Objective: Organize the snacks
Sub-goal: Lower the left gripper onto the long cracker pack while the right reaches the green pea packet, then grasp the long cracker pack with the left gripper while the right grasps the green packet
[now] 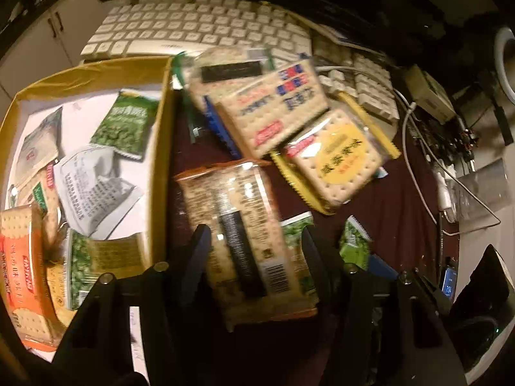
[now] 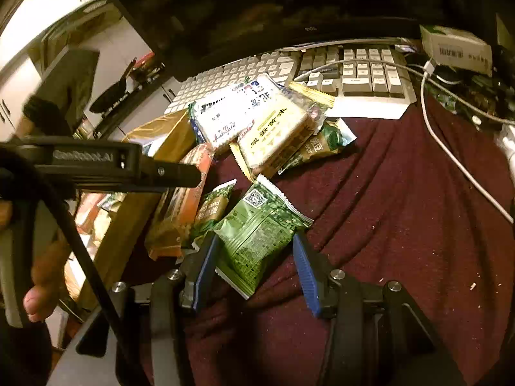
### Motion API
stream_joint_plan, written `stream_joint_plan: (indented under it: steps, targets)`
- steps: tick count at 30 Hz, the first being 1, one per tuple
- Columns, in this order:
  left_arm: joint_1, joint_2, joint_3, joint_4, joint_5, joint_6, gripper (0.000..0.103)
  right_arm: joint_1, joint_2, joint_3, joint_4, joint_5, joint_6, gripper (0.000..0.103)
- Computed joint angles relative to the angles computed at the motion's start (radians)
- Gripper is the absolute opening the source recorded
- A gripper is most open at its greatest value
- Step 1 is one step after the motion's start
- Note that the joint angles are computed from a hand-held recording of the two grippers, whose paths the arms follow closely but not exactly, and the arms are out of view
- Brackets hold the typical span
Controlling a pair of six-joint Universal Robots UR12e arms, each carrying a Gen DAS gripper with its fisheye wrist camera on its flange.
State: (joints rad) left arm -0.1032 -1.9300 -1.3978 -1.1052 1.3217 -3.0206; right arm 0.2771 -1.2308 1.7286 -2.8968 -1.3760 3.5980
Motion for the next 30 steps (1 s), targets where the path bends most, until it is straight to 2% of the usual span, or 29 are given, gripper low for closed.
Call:
stream_joint_plan:
  steps: [2,5,7,10,13,16,19,21,23,26,30]
  targets:
    - [0.010,0.005,0.003,-0.036,-0.028,-0.008,0.053,-0.001,-0.001,0.003,-0.006,0.004,0.005,0.048]
    - [0.005,0.005,-0.001,-0.023,0.007,-0.011,0.056,0.004,0.000,-0.003,0.003,-0.008,-0.004,0.048]
    - [0.006,-0.009,0.017,-0.055,0.012,-0.016,0.060,0.005,-0.001,-0.003,0.006,-0.011,-0.007,0.048]
    - [0.004,-0.015,0.025,-0.059,0.011,-0.011,0.061,0.000,-0.003,0.005,-0.005,0.004,-0.001,0.048]
    - [-0.001,-0.008,0.009,-0.024,0.021,0.004,0.058,-0.005,-0.003,0.009,-0.015,0.022,0.009,0.048]
    - [0.012,0.017,-0.020,-0.029,-0.051,0.031,0.057,-0.012,-0.007,0.018,-0.030,0.056,0.026,0.048]
    - [0.028,0.060,-0.085,0.064,-0.103,0.058,0.057,-0.009,-0.021,0.030,-0.034,0.062,0.055,0.048]
    - [0.032,0.078,-0.113,0.113,-0.115,0.065,0.057,-0.004,-0.020,0.015,0.005,0.068,0.064,0.048]
    - [0.038,0.090,-0.131,0.133,-0.138,0.076,0.057,-0.004,-0.007,-0.012,0.059,0.079,0.087,0.048]
    - [0.049,0.109,-0.161,0.181,-0.184,0.078,0.057,-0.004,0.010,-0.040,0.075,0.063,0.148,0.048]
    - [0.051,0.135,-0.204,0.288,-0.181,0.076,0.057,0.000,0.026,-0.056,0.061,0.052,0.186,0.049]
